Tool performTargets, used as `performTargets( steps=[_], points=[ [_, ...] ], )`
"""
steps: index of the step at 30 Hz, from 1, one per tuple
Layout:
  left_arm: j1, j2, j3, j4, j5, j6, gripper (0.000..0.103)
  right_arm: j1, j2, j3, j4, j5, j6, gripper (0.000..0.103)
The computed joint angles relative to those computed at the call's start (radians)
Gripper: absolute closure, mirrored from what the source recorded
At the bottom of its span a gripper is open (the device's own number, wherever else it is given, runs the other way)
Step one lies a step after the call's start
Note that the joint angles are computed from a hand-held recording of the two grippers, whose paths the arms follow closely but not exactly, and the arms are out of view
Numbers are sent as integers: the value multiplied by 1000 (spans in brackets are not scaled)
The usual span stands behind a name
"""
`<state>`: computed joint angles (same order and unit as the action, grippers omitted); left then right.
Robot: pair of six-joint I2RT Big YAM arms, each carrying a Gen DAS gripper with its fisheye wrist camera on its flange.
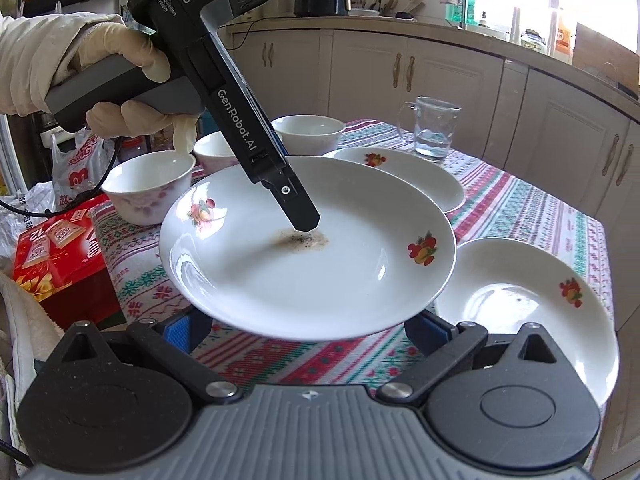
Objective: Organize plates and bowls
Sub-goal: 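Carry the stained plate with the left gripper onto the deep plate and release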
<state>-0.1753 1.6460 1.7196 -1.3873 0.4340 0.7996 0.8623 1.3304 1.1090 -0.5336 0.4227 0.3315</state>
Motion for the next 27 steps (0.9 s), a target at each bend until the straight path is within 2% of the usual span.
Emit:
performTargets(
  steps=[17, 27],
  points=[
    [-173, 88, 114, 9, -10, -41, 33, -85, -145, -112, -40, 52, 17, 0],
    [-238, 147, 172, 4, -15, -51, 32, -127, -201, -165, -60, 60, 41, 0]
  ],
)
